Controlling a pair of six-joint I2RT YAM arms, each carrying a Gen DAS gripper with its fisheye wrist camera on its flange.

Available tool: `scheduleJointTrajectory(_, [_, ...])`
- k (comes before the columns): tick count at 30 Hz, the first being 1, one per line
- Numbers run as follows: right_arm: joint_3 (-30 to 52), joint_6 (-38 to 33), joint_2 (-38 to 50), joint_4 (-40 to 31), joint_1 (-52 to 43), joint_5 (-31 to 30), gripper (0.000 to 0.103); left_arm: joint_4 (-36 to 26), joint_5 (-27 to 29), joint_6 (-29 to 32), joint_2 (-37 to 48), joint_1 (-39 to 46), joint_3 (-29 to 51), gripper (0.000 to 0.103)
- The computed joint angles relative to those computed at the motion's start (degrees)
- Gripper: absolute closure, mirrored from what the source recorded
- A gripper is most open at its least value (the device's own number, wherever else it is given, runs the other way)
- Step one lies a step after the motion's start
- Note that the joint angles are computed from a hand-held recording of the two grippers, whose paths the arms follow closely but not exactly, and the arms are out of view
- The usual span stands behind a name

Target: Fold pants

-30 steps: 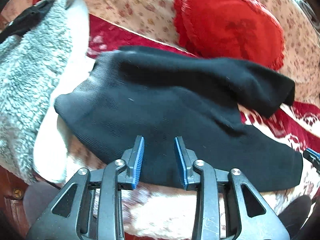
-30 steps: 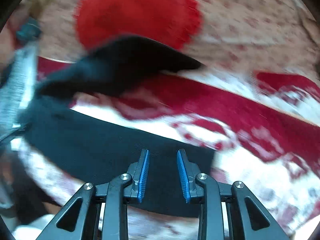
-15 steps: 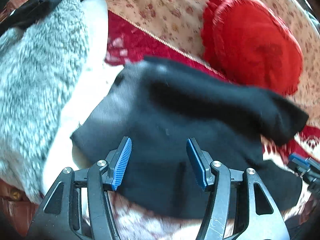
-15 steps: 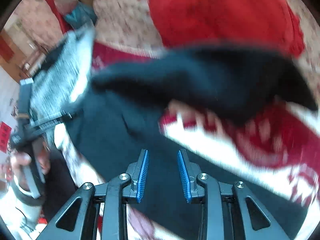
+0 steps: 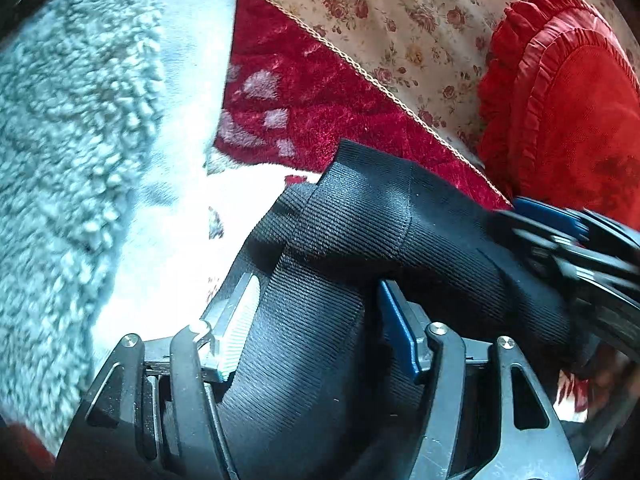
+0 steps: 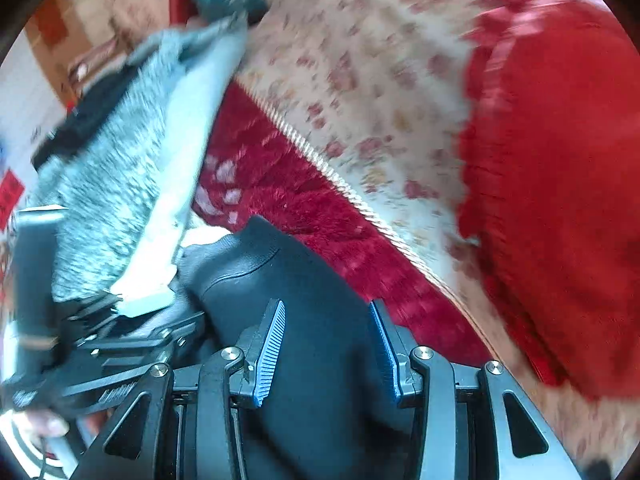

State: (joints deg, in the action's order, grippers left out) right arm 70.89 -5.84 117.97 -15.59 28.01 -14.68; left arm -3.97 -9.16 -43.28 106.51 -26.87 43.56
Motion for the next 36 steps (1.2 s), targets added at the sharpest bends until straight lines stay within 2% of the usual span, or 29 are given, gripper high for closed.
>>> scheduleJointTrajectory(3, [9.4, -3.3, 8.5, -5.2, 1.3, 2.1, 0.061, 0.8, -0.1, 0.6, 0.9, 0.2, 0.4, 0.037])
scheduleJointTrajectory(5, [12.7, -4.9, 12.1, -7.0, 1.4, 2.5, 0.061, 0.0, -0.8, 2.1, 1.8, 0.2, 1.6, 0.037])
scheduleJointTrajectory(7, [11.8, -4.7, 12.5, -4.2, 0.8, 0.7, 0.063, 0.0, -0.6, 2.5, 2.6, 0.4, 2.4, 0.036])
scheduleJointTrajectory(9, [9.9, -3.3, 12.3, -0.8, 0.4, -0.4, 0.071, 1.0, 0.8, 2.5, 2.4, 1.3, 2.0, 0.037])
scheduleJointTrajectory(12, [6.2, -3.1, 10.1, 3.1, 1.0, 0.4, 0.095, 3.7, 3.7, 1.1, -1.6, 3.1, -2.1, 0.037])
scheduleJointTrajectory(14, [2.5, -2.3, 6.1, 4.3, 0.8, -0.4, 0.098, 4.1, 3.0, -1.4, -5.2, 4.2, -5.3, 0.037])
scheduleJointTrajectory(17, [-4.2, -0.9, -2.4, 6.6, 1.2, -1.1, 0.098, 5.1, 4.0, -2.0, -13.2, 6.7, -11.4, 0.037])
scheduleJointTrajectory(20, [-13.5, 0.2, -14.7, 8.2, 3.1, -0.4, 0.098, 1.7, 0.8, -2.7, -23.9, 7.5, -16.2, 0.037])
scheduleJointTrajectory(23, [-22.2, 4.5, -25.9, 10.0, 7.5, 2.0, 0.098, -4.5, -2.5, -2.7, -35.9, 7.1, -20.7, 0.037])
scheduleJointTrajectory(25, [-27.8, 9.6, -30.3, 13.2, 11.9, 3.3, 0.098, -9.1, -4.2, -2.8, -41.7, 6.1, -23.0, 0.037])
scheduleJointTrajectory(28, [-33.4, 19.0, -28.4, 20.2, 20.4, 5.5, 0.098, -13.9, -3.9, -3.5, -47.1, 6.8, -25.3, 0.037])
scheduleJointTrajectory(30, [-33.0, 25.2, -19.5, 26.0, 24.3, 3.6, 0.098, -15.8, -3.2, -4.8, -51.0, 6.7, -27.1, 0.037])
scheduleJointTrajectory(33, [-31.0, 28.3, -11.2, 29.5, 29.9, 11.2, 0.096, -18.5, -5.0, -8.8, -53.8, 1.3, -27.6, 0.037])
scheduleJointTrajectory(34, [-32.5, 29.7, -11.6, 31.8, 29.7, 10.7, 0.096, -18.2, -6.0, -10.1, -52.7, -1.1, -27.1, 0.037])
scheduleJointTrajectory(36, [-36.3, 32.0, -15.9, 33.2, 27.0, 5.3, 0.083, -16.6, -7.2, -11.3, -48.7, -5.1, -25.5, 0.037])
